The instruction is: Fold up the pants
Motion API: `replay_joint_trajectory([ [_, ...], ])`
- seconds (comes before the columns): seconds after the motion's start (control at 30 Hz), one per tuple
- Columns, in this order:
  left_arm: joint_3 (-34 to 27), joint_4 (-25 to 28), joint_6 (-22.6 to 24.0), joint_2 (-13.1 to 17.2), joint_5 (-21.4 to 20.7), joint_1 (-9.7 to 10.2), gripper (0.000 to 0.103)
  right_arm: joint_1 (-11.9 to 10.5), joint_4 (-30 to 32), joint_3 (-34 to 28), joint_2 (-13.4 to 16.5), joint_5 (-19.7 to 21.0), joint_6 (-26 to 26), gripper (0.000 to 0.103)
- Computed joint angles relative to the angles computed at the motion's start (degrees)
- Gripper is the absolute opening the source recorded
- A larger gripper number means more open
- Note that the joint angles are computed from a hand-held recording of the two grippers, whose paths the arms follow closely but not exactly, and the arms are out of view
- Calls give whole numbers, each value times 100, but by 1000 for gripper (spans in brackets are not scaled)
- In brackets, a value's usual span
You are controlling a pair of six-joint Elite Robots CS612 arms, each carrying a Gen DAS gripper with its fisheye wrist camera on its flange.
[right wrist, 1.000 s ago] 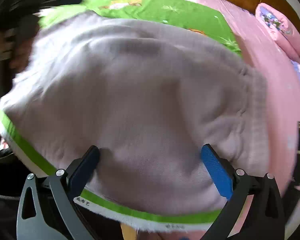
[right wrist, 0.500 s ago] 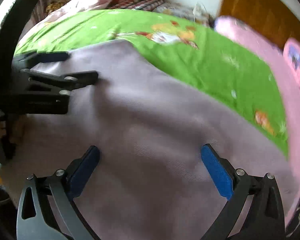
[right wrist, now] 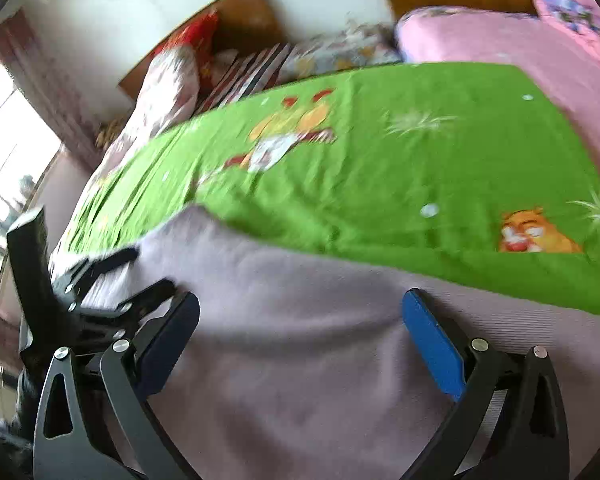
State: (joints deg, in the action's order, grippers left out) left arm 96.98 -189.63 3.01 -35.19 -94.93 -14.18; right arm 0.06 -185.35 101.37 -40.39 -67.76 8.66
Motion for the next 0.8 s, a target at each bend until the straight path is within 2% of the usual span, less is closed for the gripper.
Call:
replay_joint_trajectory([
  [0.03, 115, -155, -270, -72, -30, 44, 101, -11, -95, -9, 42, 25, 97, 98],
  [0.13, 410, -592, -738, -230, -881, 285, 101, 57, -152, -54, 85, -212, -122, 98],
  [0.17, 559, -833, -775, -283, -926, 340, 101, 72, -131, -61, 81, -266, -162, 98],
  [0.23, 949, -1312, -755, -415, -707, 436, 101, 96, -31, -98, 64, -382, -205, 98],
  [0.27, 1063, -1420, -767, -450, -723, 503, 101, 125, -9, -55, 16, -564, -181, 98],
  [0.33, 1333, -1576, -952, -559, -687, 744, 101, 320, 140, 26, -146, -1191, -204, 98],
  [0.37, 1430, -1631, -1112, -599, -588, 865, 101, 386, 65, 69, -202, -1186, -394, 98],
  [0.43, 1610, -1760, -1597, -659, -265, 1153, 101, 553, -231, 169, -309, -839, -943, 99],
  [0.5, 1673, -1677, -1944, -678, -146, 1409, 101, 771, -56, 103, -345, -393, -1491, 99],
  [0.53, 1674, -1619, -2138, -651, -141, 1564, 101, 954, 201, 2, -329, -120, -1936, 99],
  [0.57, 1684, -1503, -2277, -651, 29, 1639, 101, 1090, 370, -75, -307, -8, -2218, 99],
  [0.63, 1681, -1414, -2265, -635, 426, 1671, 101, 1479, 626, -316, -177, 15, -2902, 98],
  [0.67, 1681, -1386, -2229, -634, 720, 1646, 101, 1681, 627, -454, -88, -185, -3174, 98],
  [0.73, 1644, -1368, -2148, -603, 1256, 1602, 101, 1972, 563, -667, 66, -515, -3505, 98],
  [0.8, 1568, -1093, -2090, -590, 1422, 1612, 101, 2124, 664, -832, 177, -522, -3748, 98],
])
